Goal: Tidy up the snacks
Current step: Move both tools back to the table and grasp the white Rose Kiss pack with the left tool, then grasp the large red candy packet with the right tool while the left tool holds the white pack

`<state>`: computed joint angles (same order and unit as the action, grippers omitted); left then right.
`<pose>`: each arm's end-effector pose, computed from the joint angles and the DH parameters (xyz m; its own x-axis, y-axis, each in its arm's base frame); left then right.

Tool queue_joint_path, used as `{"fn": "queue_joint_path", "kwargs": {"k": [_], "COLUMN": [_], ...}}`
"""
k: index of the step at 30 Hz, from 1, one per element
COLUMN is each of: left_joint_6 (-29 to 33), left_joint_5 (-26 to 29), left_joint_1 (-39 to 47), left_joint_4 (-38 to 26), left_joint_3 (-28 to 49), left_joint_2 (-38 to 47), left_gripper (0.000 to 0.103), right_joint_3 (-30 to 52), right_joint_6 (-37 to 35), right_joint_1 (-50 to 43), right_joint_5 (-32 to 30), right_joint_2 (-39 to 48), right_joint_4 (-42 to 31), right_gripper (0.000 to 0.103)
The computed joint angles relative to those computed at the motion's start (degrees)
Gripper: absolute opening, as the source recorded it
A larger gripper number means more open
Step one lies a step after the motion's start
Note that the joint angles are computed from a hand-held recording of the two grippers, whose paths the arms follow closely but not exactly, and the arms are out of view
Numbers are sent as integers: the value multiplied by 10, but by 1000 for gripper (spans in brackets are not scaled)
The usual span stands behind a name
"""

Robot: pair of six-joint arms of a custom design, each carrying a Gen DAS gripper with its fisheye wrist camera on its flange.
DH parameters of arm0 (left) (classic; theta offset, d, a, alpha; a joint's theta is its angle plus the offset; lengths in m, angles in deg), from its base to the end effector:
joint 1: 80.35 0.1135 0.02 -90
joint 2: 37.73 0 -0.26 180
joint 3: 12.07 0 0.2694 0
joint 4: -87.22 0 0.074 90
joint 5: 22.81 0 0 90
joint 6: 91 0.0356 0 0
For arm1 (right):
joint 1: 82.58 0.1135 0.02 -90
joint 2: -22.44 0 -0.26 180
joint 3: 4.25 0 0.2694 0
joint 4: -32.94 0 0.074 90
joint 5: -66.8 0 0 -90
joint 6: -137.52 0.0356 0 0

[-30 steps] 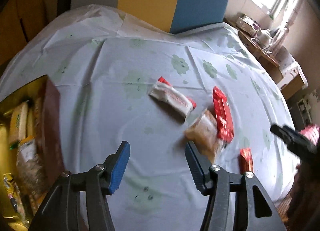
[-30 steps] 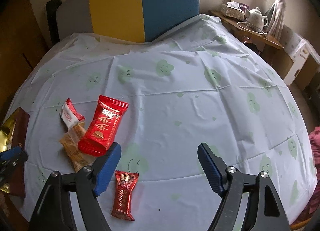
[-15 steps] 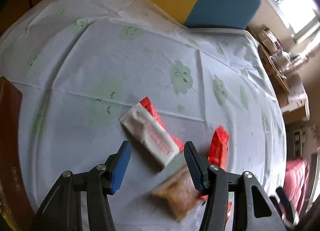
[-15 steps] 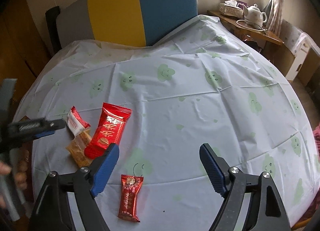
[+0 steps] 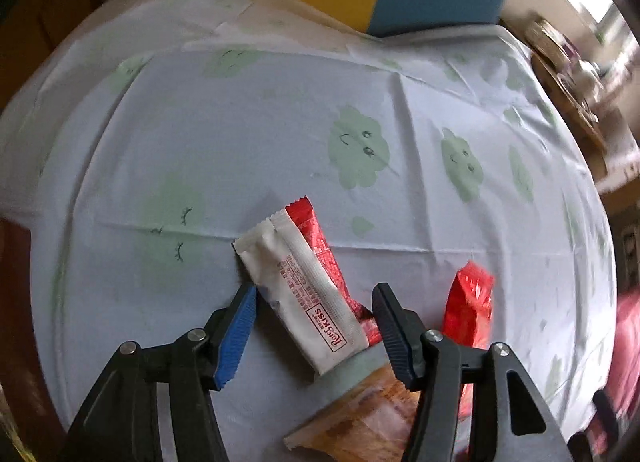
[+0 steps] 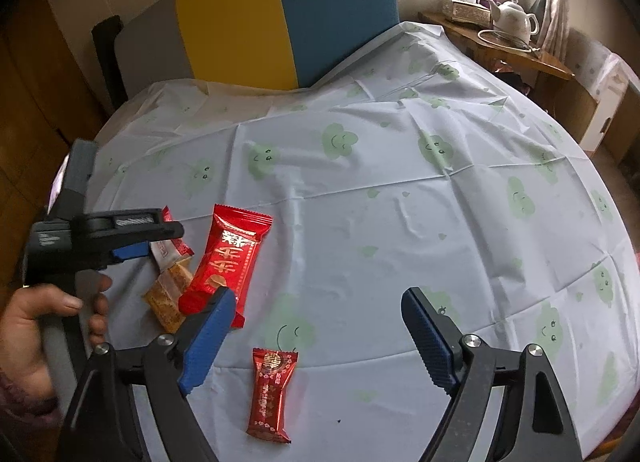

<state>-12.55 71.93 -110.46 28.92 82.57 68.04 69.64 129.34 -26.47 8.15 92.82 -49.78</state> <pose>0.3389 -0.1999 0.2092 -0.8986 0.2905 -0.3287 0.3523 0.9244 -0.1461 0.1387 0.1732 0.2723 -0.7259 0.4354 -0.5325 0.4490 0.8864 0.1126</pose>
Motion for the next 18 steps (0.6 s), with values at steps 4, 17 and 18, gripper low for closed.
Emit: {"fn": "queue_joint_path", "kwargs": {"k": [4, 17, 18], "left_joint_6": [65, 260, 272], "left_joint_5": [0, 62, 66], "left_joint_1": [22, 134, 135], "left_joint_4": [35, 37, 32], "left_joint_3": [-55, -370, -386], "left_joint_2": [-47, -410, -438], "left_gripper": [30, 29, 29], "right_joint_3": [-4, -2, -3], "right_joint_6": [2, 15, 16], "right_joint_1": [-3, -5, -5], "right_joint_5": [-4, -6, -7], "right_joint_2": [-1, 15, 16], "right_joint_4": [0, -28, -29], "right_gripper": [85, 85, 85]}}
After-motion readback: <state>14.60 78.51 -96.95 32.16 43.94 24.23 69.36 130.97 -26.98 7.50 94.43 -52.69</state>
